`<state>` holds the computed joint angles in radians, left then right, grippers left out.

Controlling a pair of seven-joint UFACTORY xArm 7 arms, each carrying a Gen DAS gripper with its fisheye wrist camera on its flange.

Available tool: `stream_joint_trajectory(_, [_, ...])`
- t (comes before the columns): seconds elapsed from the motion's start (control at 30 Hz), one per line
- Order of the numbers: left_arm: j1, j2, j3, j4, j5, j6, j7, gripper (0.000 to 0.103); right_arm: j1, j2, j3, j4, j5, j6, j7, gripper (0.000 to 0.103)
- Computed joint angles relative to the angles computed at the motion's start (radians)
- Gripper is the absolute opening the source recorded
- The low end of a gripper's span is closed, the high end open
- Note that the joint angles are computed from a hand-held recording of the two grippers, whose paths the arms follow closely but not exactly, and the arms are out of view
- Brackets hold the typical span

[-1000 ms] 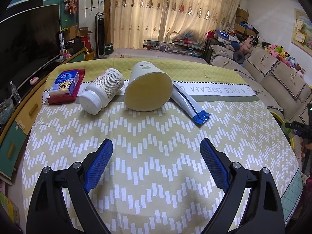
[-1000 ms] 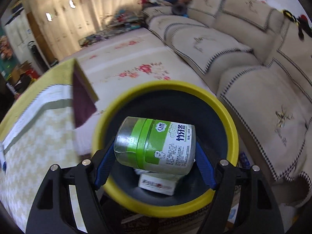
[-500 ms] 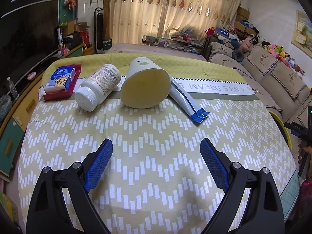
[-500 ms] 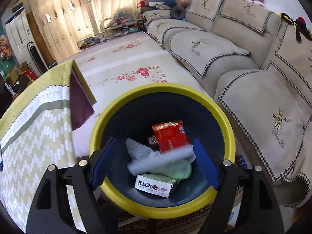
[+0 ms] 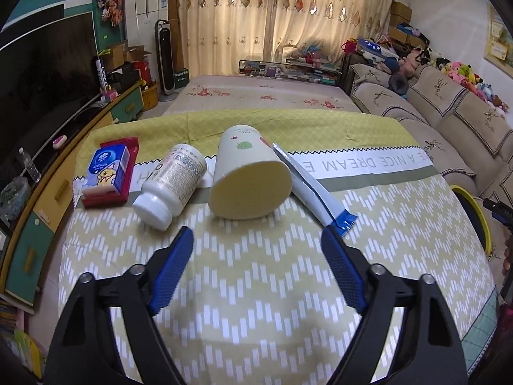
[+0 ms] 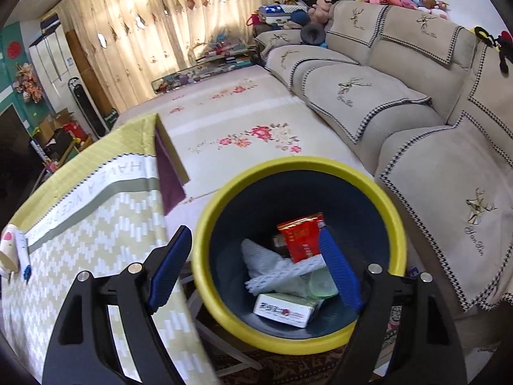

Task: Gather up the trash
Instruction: 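Grasp the white paper cup by its rim with the left gripper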

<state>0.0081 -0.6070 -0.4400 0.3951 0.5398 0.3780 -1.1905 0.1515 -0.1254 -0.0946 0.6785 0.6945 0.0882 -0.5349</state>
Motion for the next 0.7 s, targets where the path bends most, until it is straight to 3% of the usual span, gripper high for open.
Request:
stream_joint_trajectory(0.3, [0.077, 0.145, 0.035, 0.061, 0.092, -0.05, 0.007, 0.063, 0.012, 0.002, 0.01, 0.009, 0.044, 0.016, -0.036, 0.078])
stream_joint_trajectory(0.5, [0.131, 0.221, 0.039, 0.112, 0.201, -0.071, -0.044, 0.052, 0.015, 0.001, 0.004, 0.008, 0.076, 0.023, -0.066, 0.078])
stream_joint_trajectory(0.7, [0.11, 0.305, 0.091, 0.173, 0.287, -0.065, -0.081, 0.033, 0.02, -0.004, 0.0, 0.01, 0.123, 0.033, -0.114, 0.078])
